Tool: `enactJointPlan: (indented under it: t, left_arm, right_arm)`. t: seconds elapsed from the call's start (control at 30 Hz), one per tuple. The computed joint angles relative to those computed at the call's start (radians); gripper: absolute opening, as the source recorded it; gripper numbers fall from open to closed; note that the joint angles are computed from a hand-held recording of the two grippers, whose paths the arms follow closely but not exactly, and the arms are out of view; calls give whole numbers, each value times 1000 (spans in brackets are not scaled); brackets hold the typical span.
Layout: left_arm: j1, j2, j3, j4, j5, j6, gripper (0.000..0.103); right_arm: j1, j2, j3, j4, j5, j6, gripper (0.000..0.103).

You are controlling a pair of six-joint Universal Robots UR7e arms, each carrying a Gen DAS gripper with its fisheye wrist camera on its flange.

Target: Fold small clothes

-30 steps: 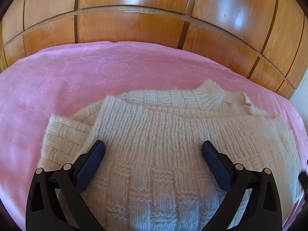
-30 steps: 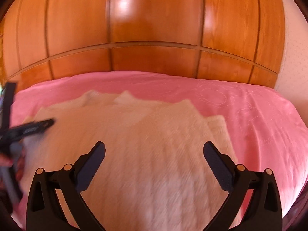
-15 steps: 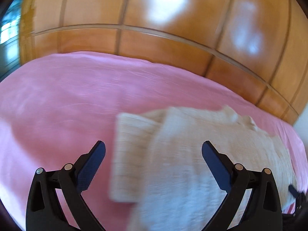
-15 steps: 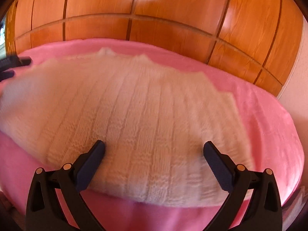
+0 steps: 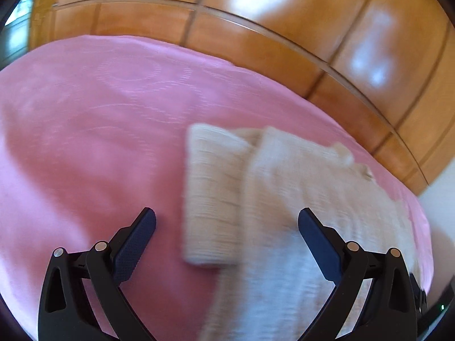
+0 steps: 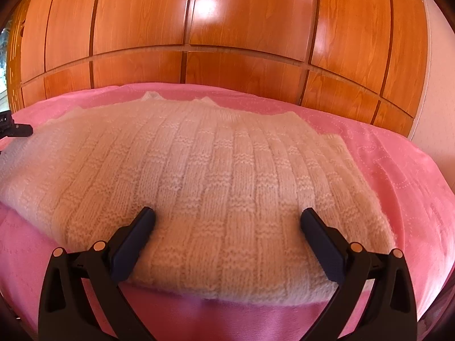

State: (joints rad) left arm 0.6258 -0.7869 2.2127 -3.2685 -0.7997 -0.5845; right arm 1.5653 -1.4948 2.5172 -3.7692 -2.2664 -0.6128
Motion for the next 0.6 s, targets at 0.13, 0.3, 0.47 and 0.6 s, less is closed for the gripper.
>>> enactJointPlan:
  t: [0.13, 0.3, 0.47, 0.6]
  left_arm:
    - [4, 23, -42, 79, -16, 33, 99]
    - [8, 7, -30, 70, -11, 14, 99]
    - [20, 5, -22, 46, 14, -6, 99]
    - [15, 26, -54, 122, 41, 15, 99]
  right_arm:
    - [11, -42, 0, 74, -4, 43, 101]
    - [45, -17, -18, -47, -52, -9, 101]
    - [-9, 30, -9, -98, -32, -26, 101]
    - [-12, 19, -6, -78, -18, -11, 101]
